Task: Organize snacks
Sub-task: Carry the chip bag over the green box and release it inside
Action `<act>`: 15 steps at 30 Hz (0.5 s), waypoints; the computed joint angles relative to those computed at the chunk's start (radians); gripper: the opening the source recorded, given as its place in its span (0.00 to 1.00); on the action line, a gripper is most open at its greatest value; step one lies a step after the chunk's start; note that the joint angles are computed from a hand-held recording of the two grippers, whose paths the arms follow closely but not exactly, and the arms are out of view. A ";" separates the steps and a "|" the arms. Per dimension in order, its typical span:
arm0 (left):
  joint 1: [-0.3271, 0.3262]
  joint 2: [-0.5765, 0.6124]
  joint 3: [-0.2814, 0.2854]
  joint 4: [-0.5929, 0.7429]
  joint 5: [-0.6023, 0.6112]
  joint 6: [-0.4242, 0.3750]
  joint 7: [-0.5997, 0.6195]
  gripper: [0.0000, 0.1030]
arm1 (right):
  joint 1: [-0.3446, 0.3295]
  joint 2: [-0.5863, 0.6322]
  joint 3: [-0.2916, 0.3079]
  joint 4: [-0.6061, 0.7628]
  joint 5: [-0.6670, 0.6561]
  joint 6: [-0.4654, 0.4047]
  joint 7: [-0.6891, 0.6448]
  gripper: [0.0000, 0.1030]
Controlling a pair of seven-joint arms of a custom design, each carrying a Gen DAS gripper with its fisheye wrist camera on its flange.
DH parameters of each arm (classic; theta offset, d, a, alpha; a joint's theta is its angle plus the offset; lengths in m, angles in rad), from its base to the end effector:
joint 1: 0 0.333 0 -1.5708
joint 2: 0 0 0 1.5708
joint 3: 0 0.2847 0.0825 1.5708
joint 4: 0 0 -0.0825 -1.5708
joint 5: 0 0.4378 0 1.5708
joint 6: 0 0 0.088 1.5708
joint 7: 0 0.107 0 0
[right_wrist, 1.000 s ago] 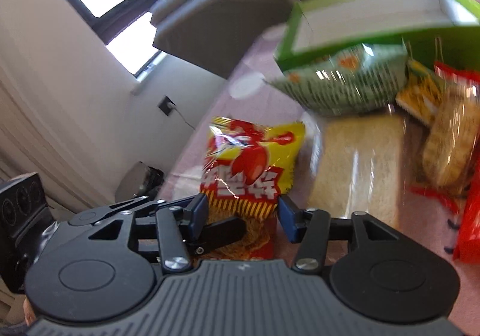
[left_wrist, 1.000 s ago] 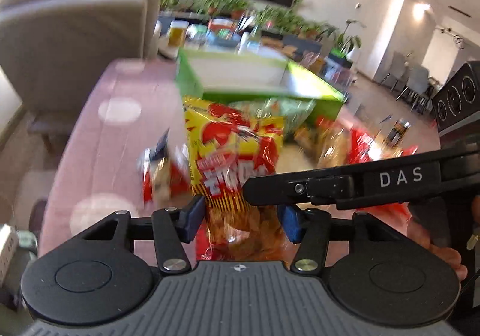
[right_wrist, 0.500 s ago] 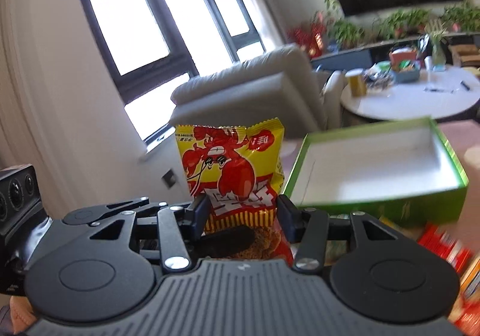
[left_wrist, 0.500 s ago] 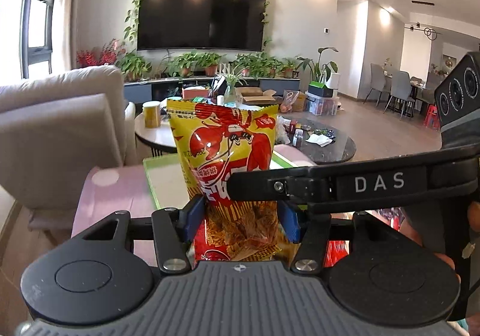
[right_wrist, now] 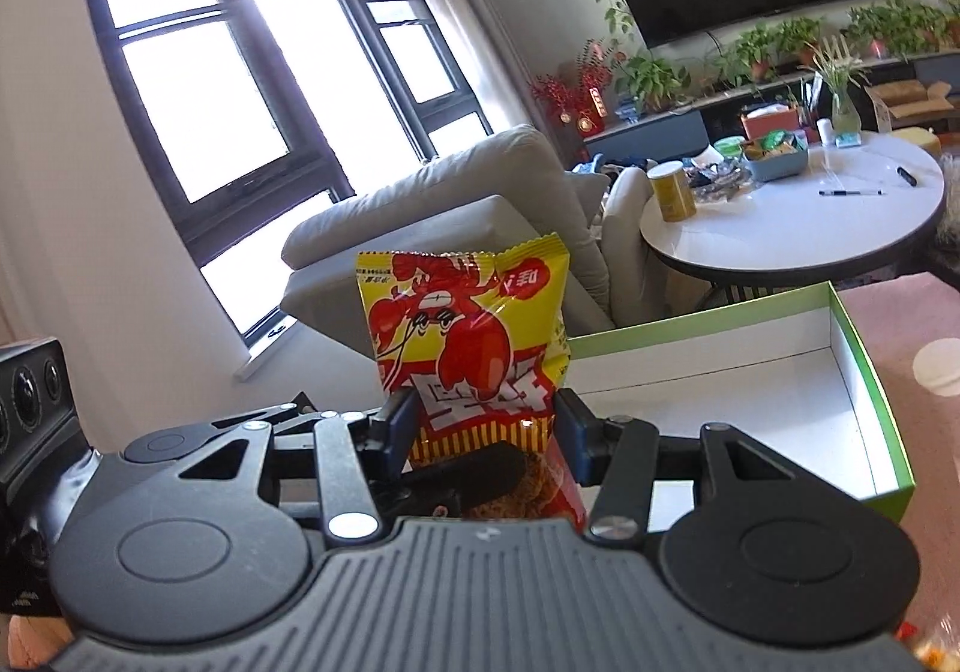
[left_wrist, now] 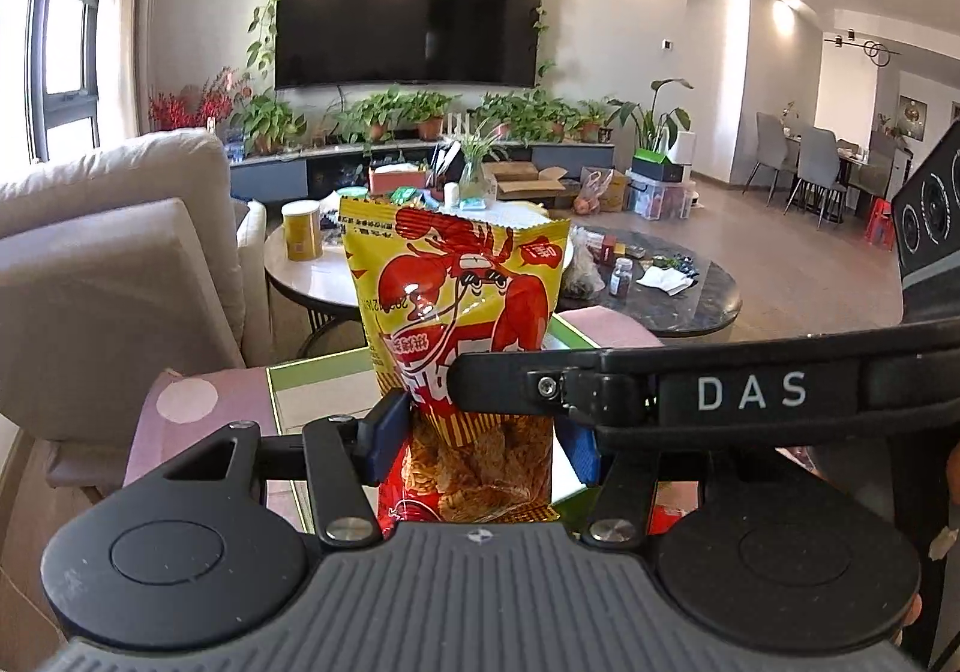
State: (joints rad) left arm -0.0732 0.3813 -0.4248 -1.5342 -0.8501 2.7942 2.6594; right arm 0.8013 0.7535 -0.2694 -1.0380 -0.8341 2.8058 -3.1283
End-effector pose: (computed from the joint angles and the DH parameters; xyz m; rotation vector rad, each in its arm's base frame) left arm 0.6966 -0.2864 0.4969 -0.9121 2.2476 -1.3961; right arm 0.6494 0.5230 0.4780 -1.2363 1.5395 -0.5511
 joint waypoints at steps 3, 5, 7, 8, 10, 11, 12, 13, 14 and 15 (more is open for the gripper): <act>-0.025 0.054 0.027 0.060 0.071 -0.015 -0.068 0.48 | -0.029 0.036 0.028 0.049 0.048 -0.010 -0.040 0.75; -0.032 0.083 0.033 0.091 0.116 -0.023 -0.104 0.48 | -0.044 0.063 0.042 0.085 0.085 -0.017 -0.078 0.75; -0.035 0.107 0.036 0.114 0.155 -0.031 -0.142 0.48 | -0.056 0.096 0.054 0.129 0.127 -0.030 -0.120 0.75; -0.041 0.127 0.043 0.138 0.181 -0.038 -0.171 0.48 | -0.063 0.116 0.061 0.156 0.151 -0.038 -0.143 0.75; -0.044 0.156 0.051 0.169 0.226 -0.054 -0.219 0.48 | -0.079 0.156 0.078 0.212 0.204 -0.057 -0.195 0.75; -0.046 0.171 0.055 0.185 0.249 -0.061 -0.243 0.48 | -0.086 0.176 0.085 0.240 0.231 -0.065 -0.219 0.75; -0.048 0.189 0.058 0.204 0.270 -0.067 -0.266 0.48 | -0.093 0.200 0.093 0.274 0.261 -0.075 -0.243 0.75; -0.050 0.202 0.060 0.218 0.291 -0.074 -0.288 0.48 | -0.098 0.222 0.098 0.306 0.288 -0.087 -0.264 0.75; -0.053 0.216 0.064 0.234 0.313 -0.084 -0.310 0.48 | -0.103 0.248 0.104 0.345 0.315 -0.103 -0.287 0.75; -0.056 0.228 0.069 0.248 0.335 -0.093 -0.332 0.48 | -0.107 0.273 0.108 0.381 0.342 -0.119 -0.308 0.75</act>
State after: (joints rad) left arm -0.1291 0.6093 -0.3562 -1.2859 -0.5151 2.7009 2.3270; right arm 0.6943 1.0262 -0.1617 -0.6574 -0.4925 2.6865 -3.4359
